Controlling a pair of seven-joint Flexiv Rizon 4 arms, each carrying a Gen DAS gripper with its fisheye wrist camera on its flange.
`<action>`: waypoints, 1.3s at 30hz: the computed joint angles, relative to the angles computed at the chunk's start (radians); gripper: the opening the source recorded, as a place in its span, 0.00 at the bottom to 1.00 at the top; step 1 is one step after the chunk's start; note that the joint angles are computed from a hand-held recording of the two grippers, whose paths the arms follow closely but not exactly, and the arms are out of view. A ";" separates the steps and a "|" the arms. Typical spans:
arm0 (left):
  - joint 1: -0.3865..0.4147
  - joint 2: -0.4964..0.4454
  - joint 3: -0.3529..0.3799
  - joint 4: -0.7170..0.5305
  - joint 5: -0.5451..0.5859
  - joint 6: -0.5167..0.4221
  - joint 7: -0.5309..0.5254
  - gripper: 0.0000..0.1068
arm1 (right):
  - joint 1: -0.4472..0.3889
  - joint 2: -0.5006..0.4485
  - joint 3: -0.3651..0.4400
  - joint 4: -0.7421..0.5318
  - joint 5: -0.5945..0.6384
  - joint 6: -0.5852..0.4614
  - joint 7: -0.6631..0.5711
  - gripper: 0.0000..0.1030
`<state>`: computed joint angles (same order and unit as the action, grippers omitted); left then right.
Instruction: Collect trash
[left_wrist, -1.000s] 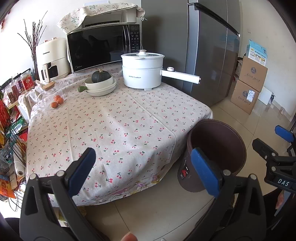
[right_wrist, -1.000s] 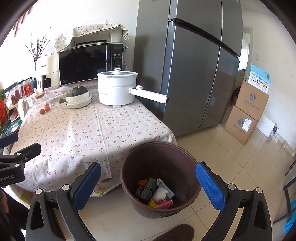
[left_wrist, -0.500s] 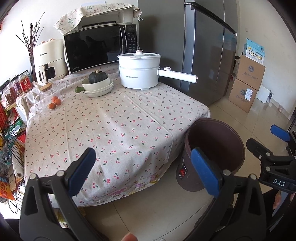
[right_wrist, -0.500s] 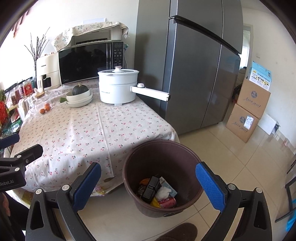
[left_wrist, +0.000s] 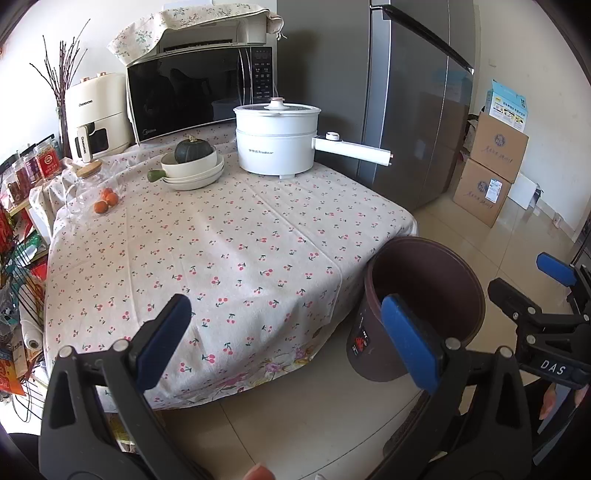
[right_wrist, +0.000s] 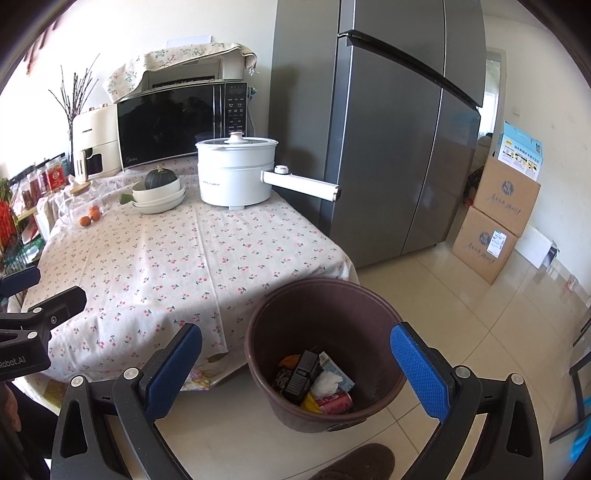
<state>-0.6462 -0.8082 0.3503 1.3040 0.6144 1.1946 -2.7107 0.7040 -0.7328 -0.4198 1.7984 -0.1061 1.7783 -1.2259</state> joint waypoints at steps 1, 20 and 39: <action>0.002 0.000 -0.002 0.000 -0.001 0.000 0.001 0.96 | 0.002 -0.001 -0.002 0.000 0.001 0.000 0.000 1.00; 0.004 -0.001 -0.003 0.001 -0.007 0.003 0.006 0.96 | 0.010 0.000 -0.009 0.002 0.006 0.002 0.002 1.00; -0.027 0.009 0.026 0.001 0.019 -0.013 -0.019 0.96 | 0.018 -0.003 -0.019 0.005 0.010 0.000 0.005 1.00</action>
<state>-0.6728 -0.7993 0.3768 1.3048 0.6332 1.1817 -2.7295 0.7217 -0.7357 -0.4389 1.8033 -0.0964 1.7782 -1.2212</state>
